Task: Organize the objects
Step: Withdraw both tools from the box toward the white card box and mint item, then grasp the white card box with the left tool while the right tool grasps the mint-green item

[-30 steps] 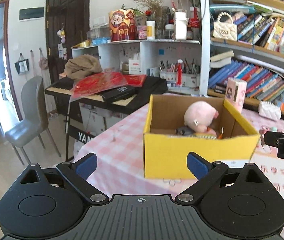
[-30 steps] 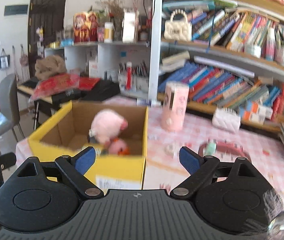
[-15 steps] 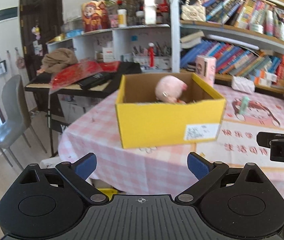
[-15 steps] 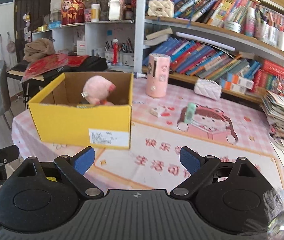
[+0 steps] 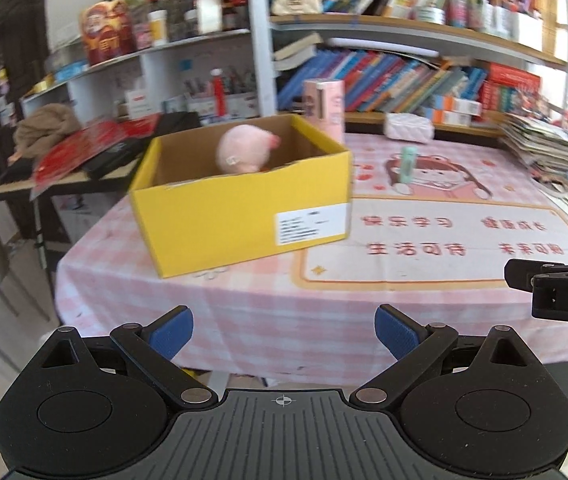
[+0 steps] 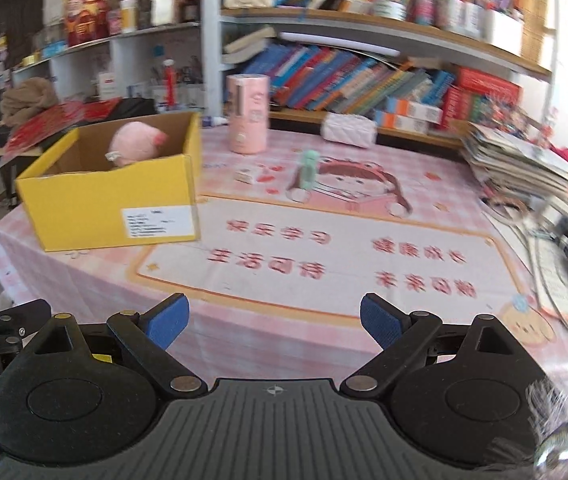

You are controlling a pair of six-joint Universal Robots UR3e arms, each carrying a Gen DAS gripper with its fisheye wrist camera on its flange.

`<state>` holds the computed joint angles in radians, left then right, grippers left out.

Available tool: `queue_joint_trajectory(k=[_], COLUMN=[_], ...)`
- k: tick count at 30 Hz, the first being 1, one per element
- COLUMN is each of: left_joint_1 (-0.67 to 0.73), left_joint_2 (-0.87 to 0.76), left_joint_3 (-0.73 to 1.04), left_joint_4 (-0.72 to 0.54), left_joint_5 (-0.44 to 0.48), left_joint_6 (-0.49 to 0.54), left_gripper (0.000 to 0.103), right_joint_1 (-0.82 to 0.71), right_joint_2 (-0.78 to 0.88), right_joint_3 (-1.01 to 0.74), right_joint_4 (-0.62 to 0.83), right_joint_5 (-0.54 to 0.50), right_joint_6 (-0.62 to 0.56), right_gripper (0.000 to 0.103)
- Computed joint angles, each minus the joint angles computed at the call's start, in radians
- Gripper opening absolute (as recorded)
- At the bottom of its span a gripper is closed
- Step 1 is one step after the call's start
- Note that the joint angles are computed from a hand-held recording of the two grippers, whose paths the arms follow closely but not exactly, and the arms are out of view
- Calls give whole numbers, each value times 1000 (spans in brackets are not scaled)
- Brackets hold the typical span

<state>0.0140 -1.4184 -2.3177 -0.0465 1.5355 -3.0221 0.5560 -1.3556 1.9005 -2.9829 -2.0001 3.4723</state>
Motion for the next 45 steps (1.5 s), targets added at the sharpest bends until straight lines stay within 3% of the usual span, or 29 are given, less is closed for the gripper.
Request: queue_joint_trajectory(k=[8, 16, 35, 40, 45], left_joint_1=[-108, -194, -323, -355, -387], left_joint_2=[-157, -331, -730, -852, -1025], left_joint_3=[130, 334, 947, 1156, 1480], left_joint_4=[24, -17, -202, -284, -478], left_joint_5=[-2, 26, 112, 149, 246], left_joint_6=[25, 12, -45, -73, -122], left_gripper=[99, 99, 99, 98, 81], right_joint_1=[-52, -166, -496, -568, -631], right_joint_2=[-70, -91, 95, 158, 240], right_joint_3=[74, 97, -170, -260, -378], right_joint_4=[31, 32, 36, 69, 106], right_joint_5=[-33, 17, 352, 448, 548], right_joint_6=[52, 24, -223, -285, -332], right_gripper=[93, 93, 90, 74, 60])
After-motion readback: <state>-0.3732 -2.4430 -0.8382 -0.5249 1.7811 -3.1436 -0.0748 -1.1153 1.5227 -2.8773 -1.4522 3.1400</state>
